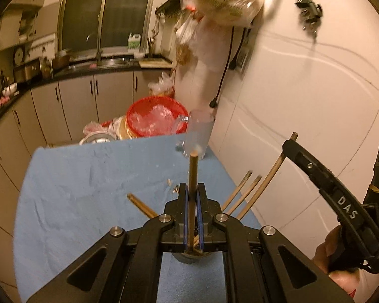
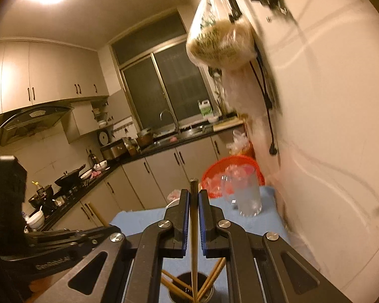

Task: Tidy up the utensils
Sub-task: 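Lower the chopsticks into the holder and open the left gripper while the right opens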

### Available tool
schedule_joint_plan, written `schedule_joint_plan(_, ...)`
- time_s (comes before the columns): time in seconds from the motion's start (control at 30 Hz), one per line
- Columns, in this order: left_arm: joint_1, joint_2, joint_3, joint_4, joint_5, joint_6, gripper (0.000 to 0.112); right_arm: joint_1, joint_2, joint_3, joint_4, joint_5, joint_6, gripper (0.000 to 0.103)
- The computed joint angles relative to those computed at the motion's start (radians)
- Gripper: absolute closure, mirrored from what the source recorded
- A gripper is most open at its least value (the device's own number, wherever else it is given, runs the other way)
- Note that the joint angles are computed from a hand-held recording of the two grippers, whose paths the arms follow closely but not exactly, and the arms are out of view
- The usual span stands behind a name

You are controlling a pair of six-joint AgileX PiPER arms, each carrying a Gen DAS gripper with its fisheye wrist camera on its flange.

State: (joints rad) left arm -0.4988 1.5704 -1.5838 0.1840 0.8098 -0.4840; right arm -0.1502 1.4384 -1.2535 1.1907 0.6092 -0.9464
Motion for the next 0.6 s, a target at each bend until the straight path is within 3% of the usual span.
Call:
schedule_joint_plan(0.3,0.0,-0.03,0.126,-0.014,-0.046,0.004,0.106,0.02,0.028,0.08,0.043,-0.002,-0.055,0.095)
schedule_joint_plan(0.47,0.003,-0.05,0.168,-0.02,-0.055,0.006,0.106,0.019,0.042,0.091,-0.007,0.004,-0.008,0.093)
schedule_joint_plan(0.6,0.0,-0.063,0.185,-0.025,-0.052,-0.005,0.105,0.003,0.037,0.1,-0.048,0.029,0.035,0.085)
